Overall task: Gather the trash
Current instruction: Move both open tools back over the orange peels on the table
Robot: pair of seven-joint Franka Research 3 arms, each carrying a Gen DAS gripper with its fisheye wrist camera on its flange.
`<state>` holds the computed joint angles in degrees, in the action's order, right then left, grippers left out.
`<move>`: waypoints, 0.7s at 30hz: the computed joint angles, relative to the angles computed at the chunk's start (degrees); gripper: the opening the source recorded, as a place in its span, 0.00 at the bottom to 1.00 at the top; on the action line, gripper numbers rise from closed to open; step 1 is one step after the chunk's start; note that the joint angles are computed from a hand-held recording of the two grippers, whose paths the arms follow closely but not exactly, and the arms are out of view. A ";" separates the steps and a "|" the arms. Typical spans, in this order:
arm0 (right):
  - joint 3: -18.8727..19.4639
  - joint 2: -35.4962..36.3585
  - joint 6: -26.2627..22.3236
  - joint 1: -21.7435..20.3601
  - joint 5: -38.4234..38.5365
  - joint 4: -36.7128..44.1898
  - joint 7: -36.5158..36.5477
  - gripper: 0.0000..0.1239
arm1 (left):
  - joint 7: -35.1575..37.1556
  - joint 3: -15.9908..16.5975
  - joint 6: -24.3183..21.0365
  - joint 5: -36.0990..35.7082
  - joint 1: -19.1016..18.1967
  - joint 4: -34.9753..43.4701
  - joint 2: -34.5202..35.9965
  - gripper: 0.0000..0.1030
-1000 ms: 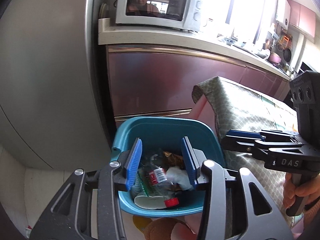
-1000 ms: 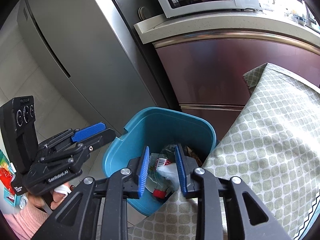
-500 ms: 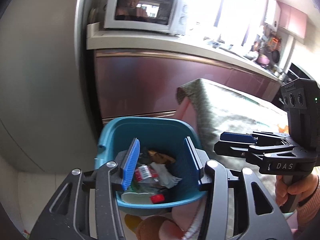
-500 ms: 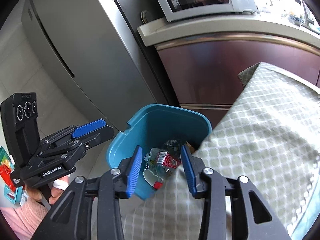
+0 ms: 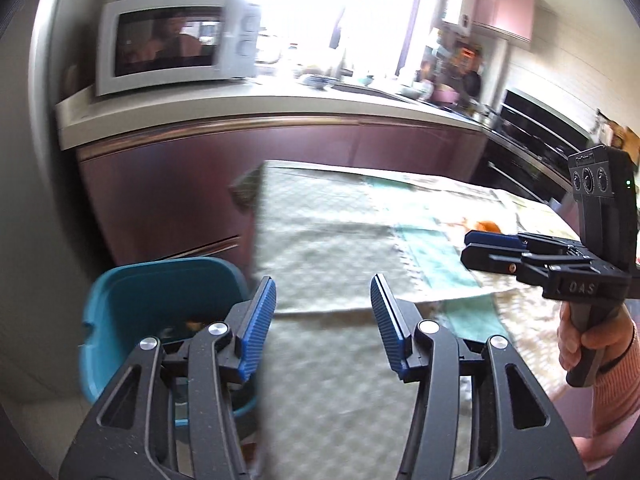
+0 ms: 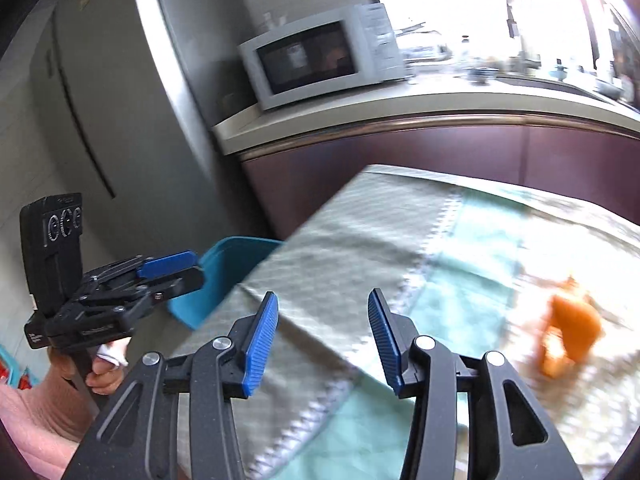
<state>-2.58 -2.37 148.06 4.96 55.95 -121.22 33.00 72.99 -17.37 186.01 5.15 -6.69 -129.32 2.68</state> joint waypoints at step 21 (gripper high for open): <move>-2.06 7.00 9.82 -7.69 -11.55 2.95 9.70 0.38 | -2.10 -0.01 -11.59 7.49 -10.03 21.78 15.68 0.48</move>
